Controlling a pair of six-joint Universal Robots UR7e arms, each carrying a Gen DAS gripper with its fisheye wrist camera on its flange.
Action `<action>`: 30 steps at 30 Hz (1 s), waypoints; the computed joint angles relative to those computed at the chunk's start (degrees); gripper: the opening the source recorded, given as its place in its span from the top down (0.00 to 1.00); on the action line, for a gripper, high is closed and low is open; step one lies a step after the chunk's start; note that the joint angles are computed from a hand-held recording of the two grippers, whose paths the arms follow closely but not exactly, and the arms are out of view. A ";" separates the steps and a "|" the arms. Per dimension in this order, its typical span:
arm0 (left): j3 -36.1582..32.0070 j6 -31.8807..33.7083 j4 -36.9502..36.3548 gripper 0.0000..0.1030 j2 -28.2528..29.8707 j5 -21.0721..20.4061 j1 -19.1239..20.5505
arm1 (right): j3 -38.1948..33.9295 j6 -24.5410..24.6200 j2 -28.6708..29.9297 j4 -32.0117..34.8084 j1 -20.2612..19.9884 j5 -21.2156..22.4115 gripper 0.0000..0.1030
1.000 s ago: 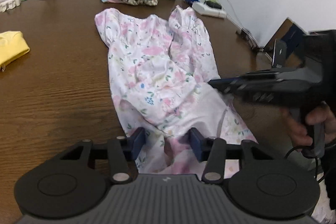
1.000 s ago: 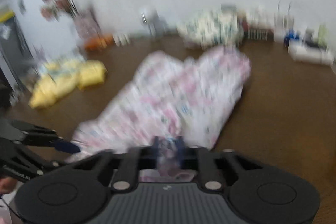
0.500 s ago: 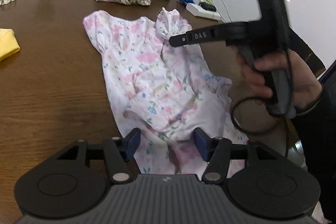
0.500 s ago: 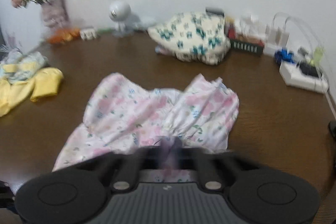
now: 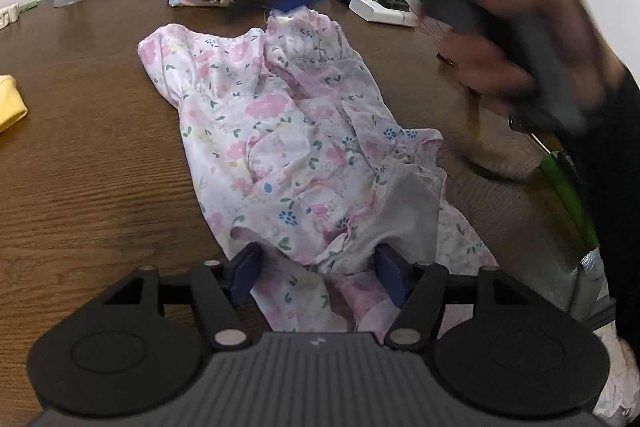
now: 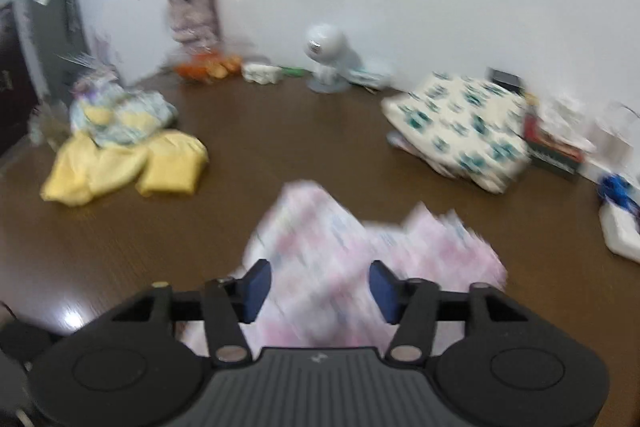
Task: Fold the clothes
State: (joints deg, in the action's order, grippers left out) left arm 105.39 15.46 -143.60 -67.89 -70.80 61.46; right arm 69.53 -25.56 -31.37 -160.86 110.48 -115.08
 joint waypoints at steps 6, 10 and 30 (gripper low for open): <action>0.36 0.35 -0.78 0.37 0.44 2.27 -0.93 | -23.77 3.96 15.61 14.34 0.62 -7.63 0.89; 0.84 0.89 -1.44 0.35 0.55 3.26 -1.40 | -15.60 11.08 9.90 8.94 -1.07 -3.32 1.00; 3.66 4.49 -5.02 0.31 0.87 6.87 -3.34 | 10.84 4.75 -2.44 -16.63 -4.06 -7.84 0.85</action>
